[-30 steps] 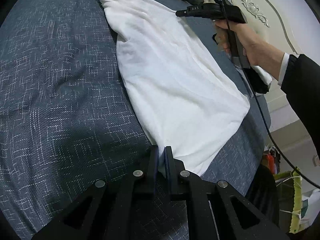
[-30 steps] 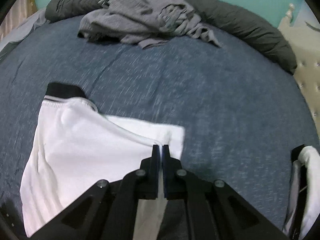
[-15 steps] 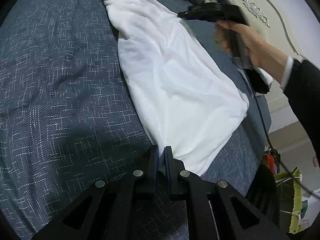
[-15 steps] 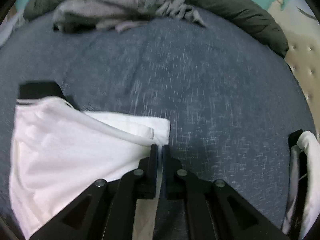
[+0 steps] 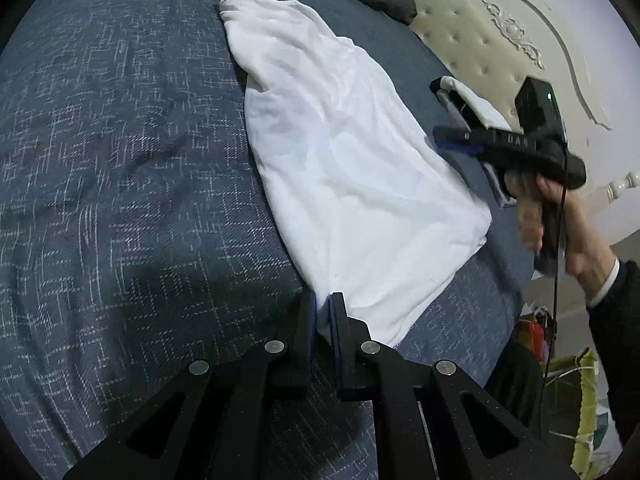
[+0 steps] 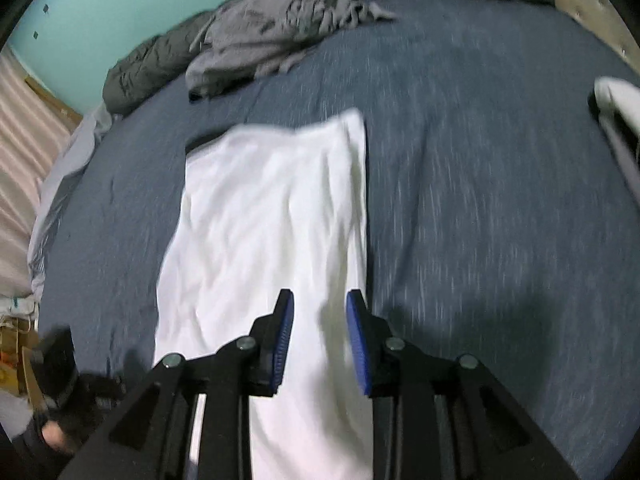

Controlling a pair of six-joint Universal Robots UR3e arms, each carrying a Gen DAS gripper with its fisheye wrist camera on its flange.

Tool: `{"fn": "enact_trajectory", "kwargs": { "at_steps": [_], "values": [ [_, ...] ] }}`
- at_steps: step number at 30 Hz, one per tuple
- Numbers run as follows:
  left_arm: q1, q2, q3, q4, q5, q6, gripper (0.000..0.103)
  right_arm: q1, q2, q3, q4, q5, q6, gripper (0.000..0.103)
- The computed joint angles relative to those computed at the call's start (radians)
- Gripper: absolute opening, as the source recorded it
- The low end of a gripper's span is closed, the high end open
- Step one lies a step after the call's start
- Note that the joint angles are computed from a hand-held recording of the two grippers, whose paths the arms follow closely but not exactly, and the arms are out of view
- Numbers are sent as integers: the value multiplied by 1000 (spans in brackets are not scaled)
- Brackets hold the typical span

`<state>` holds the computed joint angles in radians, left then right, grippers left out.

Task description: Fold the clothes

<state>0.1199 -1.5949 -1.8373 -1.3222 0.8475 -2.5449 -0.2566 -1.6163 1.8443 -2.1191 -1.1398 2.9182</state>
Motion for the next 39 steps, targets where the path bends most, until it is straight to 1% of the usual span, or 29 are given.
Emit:
{"fn": "enact_trajectory", "kwargs": {
  "at_steps": [3, 5, 6, 7, 8, 9, 11, 13, 15, 18, 21, 23, 25, 26, 27, 28, 30, 31, 36, 39],
  "values": [
    [12, 7, -12, -24, -14, 12, 8, -6, -39, 69, -1, 3, 12, 27],
    [0, 11, -24, -15, -20, 4, 8, -11, -46, 96, -9, 26, 20, 27],
    [-5, 12, -34, -6, -25, 1, 8, -2, -44, 101, -20, 18, 30, 25],
    [-9, 12, -44, 2, -31, -2, 8, 12, -39, 104, -40, -3, 48, 19],
    [-11, 12, -48, 5, -36, -3, 8, 19, -36, 108, -55, -15, 64, 6],
    [-9, 10, -43, -2, -37, 1, 8, 17, -34, 113, -65, -16, 78, 3],
    [-2, 13, -35, -22, -32, 17, 7, -2, -54, 137, -77, -13, 78, 2],
    [-6, 14, -30, -27, -30, 23, 5, -21, -75, 152, -86, -12, 80, 2],
    [-21, 6, -29, -6, -31, 6, 5, -42, -103, 166, -95, -35, 89, 2],
    [-41, -7, -27, 27, -31, -27, 5, -42, -82, 161, -83, -87, 105, 2],
    [-27, -3, -29, 8, -32, -18, 5, -56, -77, 160, -76, -63, 115, 2],
    [-31, -11, -24, 12, -35, -34, 5, -57, -73, 144, -43, -40, 106, 3],
    [-25, -5, -24, 7, -37, -42, 6, -40, -90, 127, -12, -64, 98, 11],
    [-21, -1, -23, 1, -38, -44, 7, -38, -109, 125, 7, -72, 89, 23],
    [-20, 1, -20, -5, -41, -45, 10, -51, -141, 132, 34, -60, 69, 31],
    [-18, 4, -17, -13, -45, -45, 12, -78, -190, 150, 72, -39, 40, 32],
    [-17, 7, -18, -27, -48, -45, 25, -139, -284, 184, 156, -2, -14, 32],
    [-17, 9, -20, -33, -48, -46, 28, -166, -323, 194, 203, 13, -39, 32],
    [-8, 4, -29, -68, -62, -45, 28, -256, -456, 245, 375, 20, -120, 32],
    [2, -4, -33, -79, -81, -46, 26, -335, -548, 294, 490, 47, -179, 31]
  ]
}}
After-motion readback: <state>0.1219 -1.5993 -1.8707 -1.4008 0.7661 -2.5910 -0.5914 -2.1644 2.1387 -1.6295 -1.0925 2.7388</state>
